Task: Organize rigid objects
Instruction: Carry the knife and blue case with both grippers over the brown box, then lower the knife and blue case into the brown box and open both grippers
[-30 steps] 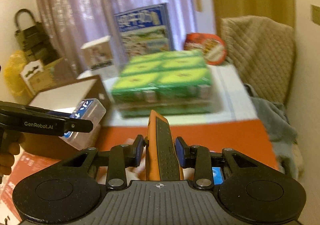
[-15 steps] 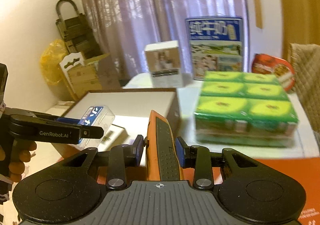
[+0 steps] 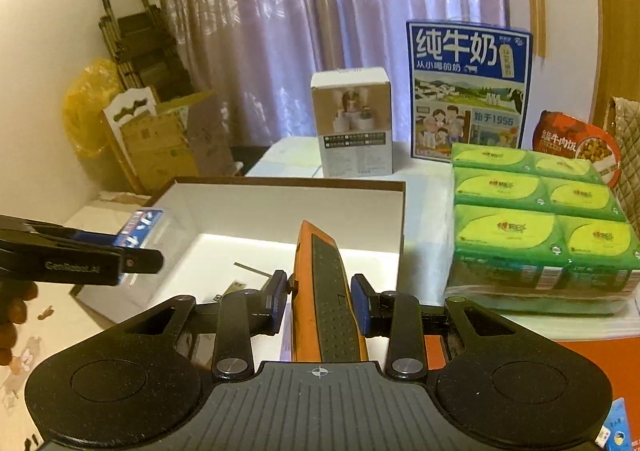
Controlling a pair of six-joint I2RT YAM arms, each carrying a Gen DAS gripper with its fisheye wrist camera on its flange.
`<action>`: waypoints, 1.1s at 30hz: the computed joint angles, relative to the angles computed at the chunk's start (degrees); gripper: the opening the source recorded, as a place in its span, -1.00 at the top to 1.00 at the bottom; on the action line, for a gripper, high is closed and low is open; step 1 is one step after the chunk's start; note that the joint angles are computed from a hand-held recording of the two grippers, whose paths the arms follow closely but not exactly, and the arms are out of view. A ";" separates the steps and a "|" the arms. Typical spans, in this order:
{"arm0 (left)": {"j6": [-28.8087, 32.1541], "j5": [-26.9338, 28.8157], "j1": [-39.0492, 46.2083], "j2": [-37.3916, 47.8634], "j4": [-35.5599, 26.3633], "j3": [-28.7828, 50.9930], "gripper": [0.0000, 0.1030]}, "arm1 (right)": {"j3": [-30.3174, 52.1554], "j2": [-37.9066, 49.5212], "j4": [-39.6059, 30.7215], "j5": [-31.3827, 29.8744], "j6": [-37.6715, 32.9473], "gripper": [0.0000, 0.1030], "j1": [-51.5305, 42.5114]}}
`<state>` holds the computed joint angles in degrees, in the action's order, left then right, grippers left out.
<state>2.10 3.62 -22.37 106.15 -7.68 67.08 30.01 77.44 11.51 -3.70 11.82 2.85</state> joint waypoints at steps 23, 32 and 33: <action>4.49 2.49 4.95 16.68 -7.70 15.70 -0.03 | 17.68 28.03 -2.58 11.59 1.97 0.38 4.78; 5.29 2.12 4.60 18.85 -9.12 17.87 -0.03 | 16.74 26.85 -0.89 11.11 0.84 0.37 4.77; 5.33 2.07 4.60 18.86 -9.14 17.90 -0.03 | 16.67 26.39 -1.37 10.37 1.38 0.37 4.69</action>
<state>7.43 5.69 -17.78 125.00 -16.83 84.98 46.68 103.83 10.15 6.68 13.20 7.54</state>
